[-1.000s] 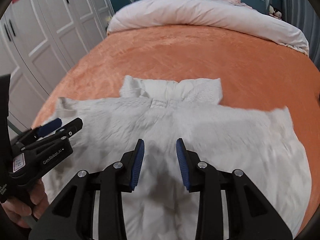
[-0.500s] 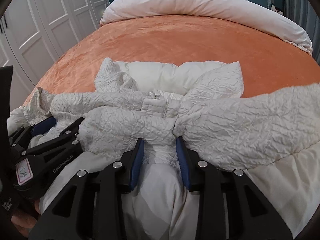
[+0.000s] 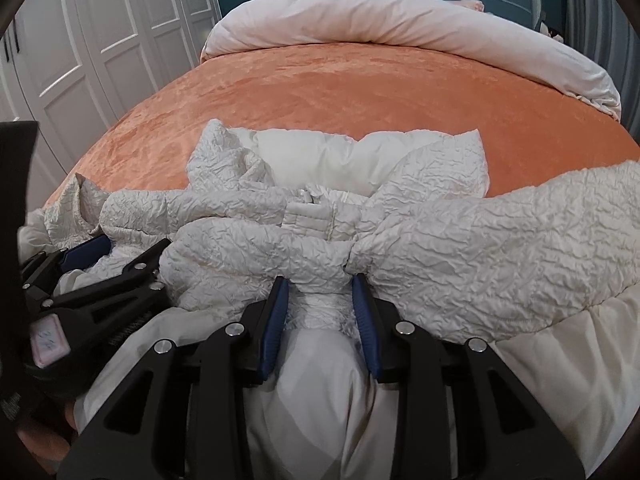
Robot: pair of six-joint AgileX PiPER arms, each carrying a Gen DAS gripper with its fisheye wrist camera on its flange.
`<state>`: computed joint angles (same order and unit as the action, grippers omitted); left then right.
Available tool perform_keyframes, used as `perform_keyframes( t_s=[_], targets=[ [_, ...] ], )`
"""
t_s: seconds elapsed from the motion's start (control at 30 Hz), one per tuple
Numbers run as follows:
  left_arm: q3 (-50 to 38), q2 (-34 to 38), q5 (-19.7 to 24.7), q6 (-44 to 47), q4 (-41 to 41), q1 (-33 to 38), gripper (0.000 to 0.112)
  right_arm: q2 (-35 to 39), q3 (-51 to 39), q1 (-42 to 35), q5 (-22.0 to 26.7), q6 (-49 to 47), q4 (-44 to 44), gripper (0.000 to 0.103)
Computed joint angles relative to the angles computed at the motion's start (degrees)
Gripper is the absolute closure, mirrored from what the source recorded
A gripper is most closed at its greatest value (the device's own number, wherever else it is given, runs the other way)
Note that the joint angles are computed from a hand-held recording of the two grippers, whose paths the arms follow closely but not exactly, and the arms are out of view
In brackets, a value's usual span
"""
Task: Fold large clothes
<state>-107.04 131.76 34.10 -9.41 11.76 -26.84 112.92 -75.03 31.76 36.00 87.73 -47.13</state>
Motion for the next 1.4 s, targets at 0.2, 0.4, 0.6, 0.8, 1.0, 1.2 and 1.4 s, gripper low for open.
perform_keyframes(
  t_s=[0.2,0.4,0.6,0.8,1.0,1.2,1.4],
  targets=[
    [12.83,-17.27,0.64,24.36,-27.72,12.62,0.026,-12.30,2.79,1.97,3.76,-8.27,11.64,0.070],
    [12.61,-15.69,12.07,28.05,-35.04,26.04,0.026,-11.60,2.24,5.79,5.66,-11.47,19.30,0.072],
    [16.67,-10.64,13.09,34.97,-45.67,30.20,0.014,-4.92,-2.02,5.88,7.93,-14.25,20.38,0.069],
    [16.99,-11.28,12.20,35.40,-44.91,27.64,0.049,-2.72,-3.61,6.05,8.75,-14.79,19.69,0.069],
    [16.49,-18.75,17.40,37.06,-48.60,27.52,0.100,-3.76,-1.30,5.49,5.78,-13.71,19.79,0.069],
    [19.09,-32.16,18.70,40.10,-50.42,18.80,0.103,-5.38,1.57,4.88,2.65,-12.32,20.24,0.069],
    [19.14,-35.86,14.08,31.47,-37.37,1.07,0.103,-8.51,7.29,3.39,-4.12,-9.82,20.43,0.069]
  ],
)
